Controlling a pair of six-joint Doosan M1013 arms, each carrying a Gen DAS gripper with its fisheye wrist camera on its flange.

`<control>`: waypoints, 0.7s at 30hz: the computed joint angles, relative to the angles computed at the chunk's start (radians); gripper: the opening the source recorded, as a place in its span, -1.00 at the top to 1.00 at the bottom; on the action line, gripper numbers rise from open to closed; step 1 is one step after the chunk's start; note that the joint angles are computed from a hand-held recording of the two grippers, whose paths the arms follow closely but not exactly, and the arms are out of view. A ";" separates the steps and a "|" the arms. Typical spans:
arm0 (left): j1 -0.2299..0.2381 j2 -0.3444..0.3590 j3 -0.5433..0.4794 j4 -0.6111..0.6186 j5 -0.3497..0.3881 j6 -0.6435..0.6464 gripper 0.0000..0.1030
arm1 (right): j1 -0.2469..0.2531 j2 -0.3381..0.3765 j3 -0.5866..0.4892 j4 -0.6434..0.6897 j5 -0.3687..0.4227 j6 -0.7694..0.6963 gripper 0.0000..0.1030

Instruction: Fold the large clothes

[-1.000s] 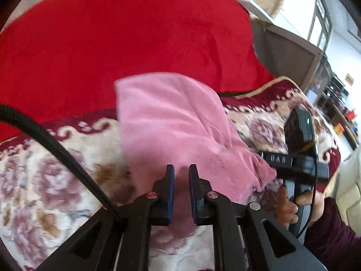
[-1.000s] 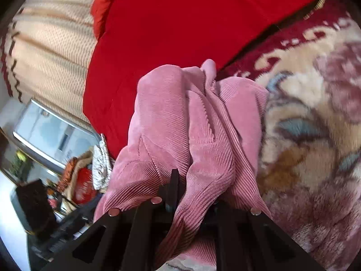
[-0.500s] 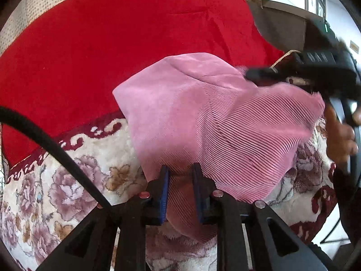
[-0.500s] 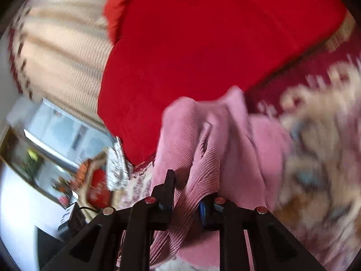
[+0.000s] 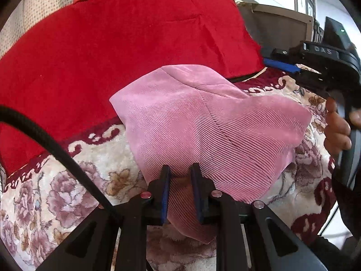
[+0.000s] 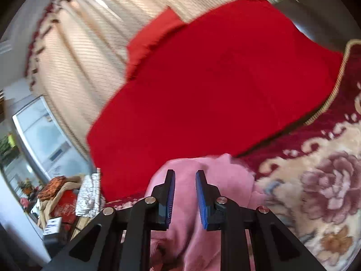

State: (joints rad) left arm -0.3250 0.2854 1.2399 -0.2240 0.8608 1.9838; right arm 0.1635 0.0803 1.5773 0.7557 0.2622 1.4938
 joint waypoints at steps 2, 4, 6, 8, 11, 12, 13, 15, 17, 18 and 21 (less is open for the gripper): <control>-0.007 0.003 -0.006 0.026 0.004 0.013 0.66 | -0.015 0.020 -0.036 0.013 0.052 0.005 0.57; -0.018 0.006 -0.016 0.064 0.015 0.019 0.66 | -0.015 0.068 -0.135 -0.081 0.184 0.032 0.57; -0.021 0.012 -0.024 0.076 0.023 0.022 0.67 | -0.022 0.117 -0.208 -0.068 0.314 -0.011 0.57; -0.020 0.011 -0.022 0.077 0.020 0.023 0.67 | -0.019 0.182 -0.298 -0.126 0.473 0.036 0.57; -0.006 0.005 -0.006 0.011 -0.005 0.032 0.66 | -0.024 0.289 -0.398 -0.232 0.716 0.223 0.75; -0.001 0.003 -0.003 -0.011 -0.012 0.025 0.61 | -0.038 0.289 -0.373 -0.175 0.706 0.227 0.99; 0.003 0.000 0.001 -0.025 -0.020 0.016 0.58 | -0.047 0.278 -0.338 -0.138 0.670 0.207 1.00; 0.013 -0.013 0.014 -0.062 -0.038 0.009 0.34 | -0.054 0.244 -0.271 -0.119 0.613 0.165 1.00; 0.032 -0.029 0.034 -0.128 -0.057 0.005 0.21 | -0.038 0.220 -0.242 -0.201 0.573 0.168 1.00; 0.041 -0.036 0.045 -0.165 -0.063 0.004 0.19 | -0.027 0.215 -0.240 -0.246 0.567 0.175 1.00; 0.051 -0.040 0.064 -0.193 -0.056 -0.042 0.17 | 0.003 0.214 -0.253 -0.366 0.562 0.241 1.00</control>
